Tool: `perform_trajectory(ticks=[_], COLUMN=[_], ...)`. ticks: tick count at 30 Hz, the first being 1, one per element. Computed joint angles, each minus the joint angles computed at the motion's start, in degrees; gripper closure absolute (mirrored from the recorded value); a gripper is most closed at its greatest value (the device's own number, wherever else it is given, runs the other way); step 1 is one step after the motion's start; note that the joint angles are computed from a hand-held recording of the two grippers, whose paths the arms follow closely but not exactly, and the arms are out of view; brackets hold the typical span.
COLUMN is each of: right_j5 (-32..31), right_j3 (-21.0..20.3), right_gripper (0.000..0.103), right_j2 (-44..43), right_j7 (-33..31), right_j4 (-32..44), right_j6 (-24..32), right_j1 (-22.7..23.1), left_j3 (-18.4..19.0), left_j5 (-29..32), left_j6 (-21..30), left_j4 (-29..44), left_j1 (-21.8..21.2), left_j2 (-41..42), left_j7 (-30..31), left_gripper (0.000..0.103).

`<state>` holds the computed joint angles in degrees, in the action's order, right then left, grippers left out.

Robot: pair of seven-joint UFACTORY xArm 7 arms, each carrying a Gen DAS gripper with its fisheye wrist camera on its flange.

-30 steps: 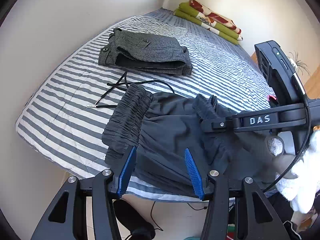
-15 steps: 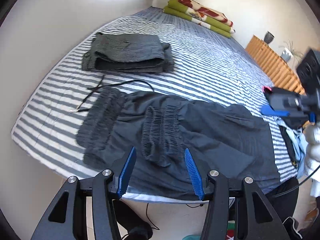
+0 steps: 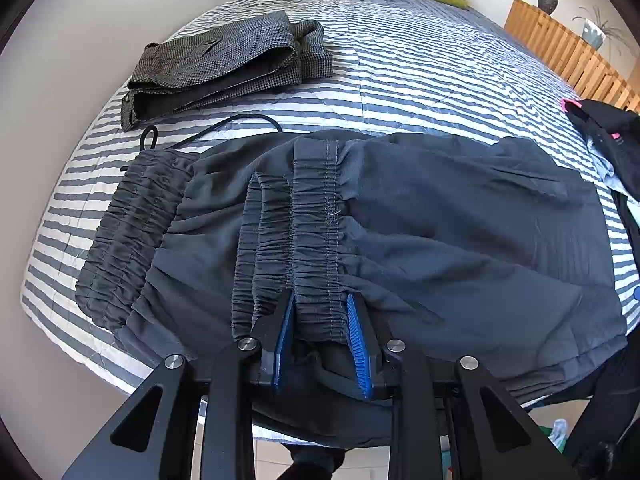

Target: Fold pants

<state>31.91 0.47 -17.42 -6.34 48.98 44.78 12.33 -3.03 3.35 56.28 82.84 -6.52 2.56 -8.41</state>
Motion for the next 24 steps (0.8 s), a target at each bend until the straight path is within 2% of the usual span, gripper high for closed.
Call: perform_trajectory(ticks=[3, 4, 6, 8, 13, 14, 16, 18, 20, 24], right_j5=[-0.2, -2.0, -2.5, -0.7, 3.0, 3.1, 2.8, 2.5, 1.7, 2.5], right_j3=[0.9, 2.1, 2.1, 1.4, -0.5, -0.7, -1.1, -1.5, -1.6, -2.7], right_gripper=[0.057, 0.057, 0.057, 0.057, 0.057, 0.057, 0.057, 0.057, 0.057, 0.057], right_j2=[-0.1, 0.2, -0.6, -0.8, -1.9, -2.3, -3.1, -4.0, -5.5, -6.8], right_j7=[-5.0, -5.0, -6.8, -8.3, -11.7, -12.0, -12.3, -12.9, -13.7, -16.9], right_j4=[-1.0, -1.1, -2.6, -3.1, -4.1, -4.4, -5.0, -6.0, -7.4, -9.2], right_j6=[-1.7, -3.2, -4.2, -4.1, -4.3, -4.1, -3.7, -3.4, -3.3, -3.4], right_j1=[1.8, 2.1, 2.8, 3.9, 4.2, 3.9, 3.2, 2.7, 2.3, 3.0], left_j3=[-0.3, -0.4, -0.7, -0.9, 0.0, 0.3, 1.4, 1.7, 1.5, 0.4], left_j5=[2.5, 3.7, 6.1, 8.9, 10.5, 10.2, 4.6, 3.0, 3.1, 5.5], left_j6=[-0.4, -0.3, 0.5, 1.5, 3.2, 3.8, 6.0, 8.3, 8.8, 8.3], left_j4=[-0.2, -0.1, 0.9, 2.0, 3.7, 3.7, 4.6, 5.1, 5.3, 7.2], left_j1=[-0.5, -0.7, -1.3, -1.9, -1.0, -0.5, 1.2, 1.9, 2.0, 1.1], left_j2=[-0.3, -0.4, -0.2, -0.3, -1.5, -1.6, -0.4, 0.2, -0.3, -1.7], left_j7=[-1.4, -2.2, -3.6, -5.0, -7.0, -7.3, -6.2, -5.9, -6.1, -6.8], left_gripper=[0.077, 0.077, 0.077, 0.077, 0.077, 0.077, 0.077, 0.072, 0.065, 0.065])
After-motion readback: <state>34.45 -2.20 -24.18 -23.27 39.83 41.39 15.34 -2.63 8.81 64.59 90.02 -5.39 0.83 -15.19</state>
